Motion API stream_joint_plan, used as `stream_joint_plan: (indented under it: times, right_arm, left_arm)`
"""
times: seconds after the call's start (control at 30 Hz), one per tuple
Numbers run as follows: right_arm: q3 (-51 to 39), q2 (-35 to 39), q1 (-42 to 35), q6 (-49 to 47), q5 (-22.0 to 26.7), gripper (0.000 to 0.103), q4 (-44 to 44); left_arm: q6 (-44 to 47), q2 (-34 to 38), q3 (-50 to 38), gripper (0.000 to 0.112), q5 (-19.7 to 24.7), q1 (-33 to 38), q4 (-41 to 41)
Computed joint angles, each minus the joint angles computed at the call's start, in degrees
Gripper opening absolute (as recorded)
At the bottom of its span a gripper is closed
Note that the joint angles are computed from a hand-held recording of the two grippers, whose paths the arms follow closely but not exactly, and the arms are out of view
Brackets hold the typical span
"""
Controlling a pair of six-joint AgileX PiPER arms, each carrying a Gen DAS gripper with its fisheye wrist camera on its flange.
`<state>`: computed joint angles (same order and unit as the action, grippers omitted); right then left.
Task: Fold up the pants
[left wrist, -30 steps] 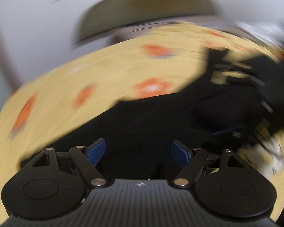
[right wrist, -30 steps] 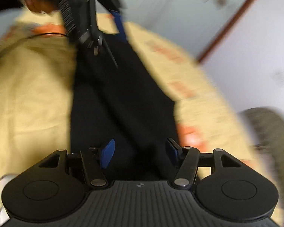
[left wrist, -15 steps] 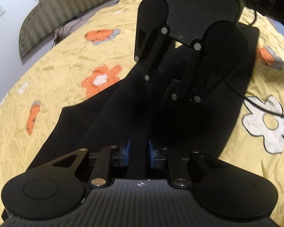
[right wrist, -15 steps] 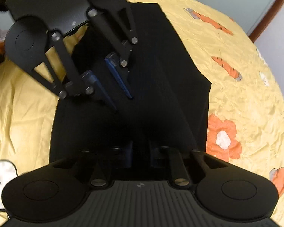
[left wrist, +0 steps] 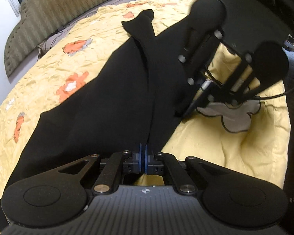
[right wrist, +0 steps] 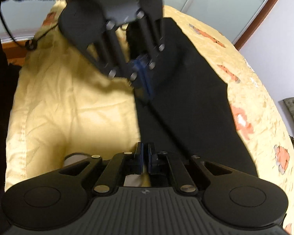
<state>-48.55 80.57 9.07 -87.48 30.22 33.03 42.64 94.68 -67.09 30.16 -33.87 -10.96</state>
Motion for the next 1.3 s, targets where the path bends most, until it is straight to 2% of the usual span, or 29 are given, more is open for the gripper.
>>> stream_joint_plan:
  times: [0.03,0.07,0.13,0.2,0.23,0.3,0.37,0.43,0.5,0.57,0.6,0.67,0.77,0.83,0.9,0.97,1.0,1.03,1.07,1.1,1.13,1.2,1.3]
  right_arm:
    - [1.84,0.5,0.92,-1.56,-3.63,0.005,1.98]
    - [3.32,-0.35,0.78,-4.21,-5.04,0.005,5.17]
    - [4.4,-1.33,-1.32,-10.34,-5.28,0.005,12.24]
    - [5.75,-3.82,-1.9,-11.88,-10.02,0.006,14.81]
    - [5.94,-4.66,-1.67,-9.23,-12.95,0.006,12.65]
    - [4.79,-4.85,-2.01,1.43,-16.51,0.011,3.69]
    - [2.88,-2.9,-4.18,12.89,-20.56,0.017,-2.37]
    - [-0.04,0.48,-8.03,24.35,-24.62,0.025,-5.23]
    - [-4.24,4.46,-12.62,35.8,-26.17,0.041,-6.4]
    - [-11.0,10.0,-18.15,47.26,-25.15,0.06,-5.5]
    - [-14.26,12.48,-20.43,52.99,-24.1,0.06,-6.77]
    - [-23.49,18.86,-23.45,64.45,-19.22,0.06,-13.33]
    - [-35.7,27.69,-23.59,81.64,-13.73,0.06,-30.07]
    - [-44.23,33.58,-22.21,92.69,-8.14,0.06,-41.53]
    - [-51.5,39.27,-20.66,98.85,-3.8,0.06,-48.75]
    - [-58.66,44.07,-19.92,100.19,1.35,0.06,-52.0]
    - [-60.27,45.37,-19.63,100.85,2.73,0.059,-53.53]
    - [-60.49,45.69,-19.66,100.2,2.77,0.057,-53.22]
    - [-61.62,46.21,-20.22,97.84,2.86,0.035,-50.61]
    - [-62.24,46.28,-20.8,96.46,3.05,0.012,-48.07]
    - [-60.57,45.05,-21.21,97.37,2.23,0.008,-47.44]
    - [-54.86,41.31,-22.62,97.9,-2.27,0.005,-46.0]
    - [-46.87,35.83,-26.12,91.89,-8.26,0.004,-34.37]
  left_arm:
    - [0.01,-0.19,0.13,0.001,0.28,-0.03,0.18]
    - [-0.14,-0.78,0.81,0.001,-0.05,-0.35,0.88]
    - [-0.95,-0.98,0.57,0.002,0.21,-0.6,2.44]
    - [-1.51,-0.81,-0.59,0.01,1.1,-0.19,2.17]
    - [-1.49,-0.82,-1.47,0.021,1.68,0.17,1.14]
    - [0.86,-0.84,-2.64,0.024,1.69,0.56,-3.41]
    - [2.76,0.17,-4.04,0.058,0.44,-0.04,-6.81]
    - [4.86,1.18,-4.15,0.074,-3.28,-2.03,-8.19]
    - [3.49,3.52,-5.36,0.073,-6.83,-4.79,-5.32]
    - [3.89,7.32,-9.04,0.072,-6.79,-6.24,-6.66]
    - [3.7,9.36,-11.22,0.072,-6.07,-6.47,-7.86]
    - [-1.04,13.92,-16.48,0.062,-3.87,-7.23,-6.88]
    - [-10.97,19.04,-22.18,0.047,-2.88,-8.0,-2.79]
    - [-11.82,20.86,-23.64,0.046,-3.05,-7.51,-5.7]
    - [-11.45,21.3,-23.55,0.044,-3.57,-7.27,-7.45]
    - [-10.89,21.03,-22.36,0.043,-5.19,-7.88,-6.94]
    - [-10.28,20.95,-21.73,0.042,-6.28,-8.27,-6.68]
    - [-9.95,20.7,-21.21,0.035,-6.96,-8.66,-6.44]
    - [-9.03,20.97,-21.48,0.024,-7.07,-8.69,-6.96]
    - [-8.05,20.85,-21.25,0.022,-7.15,-8.5,-7.91]
    - [-7.06,20.99,-21.16,0.016,-7.27,-8.32,-9.26]
    - [-7.12,21.06,-20.85,0.004,-8.19,-8.08,-9.79]
    - [-6.04,21.03,-20.74,0.002,-8.49,-7.65,-11.67]
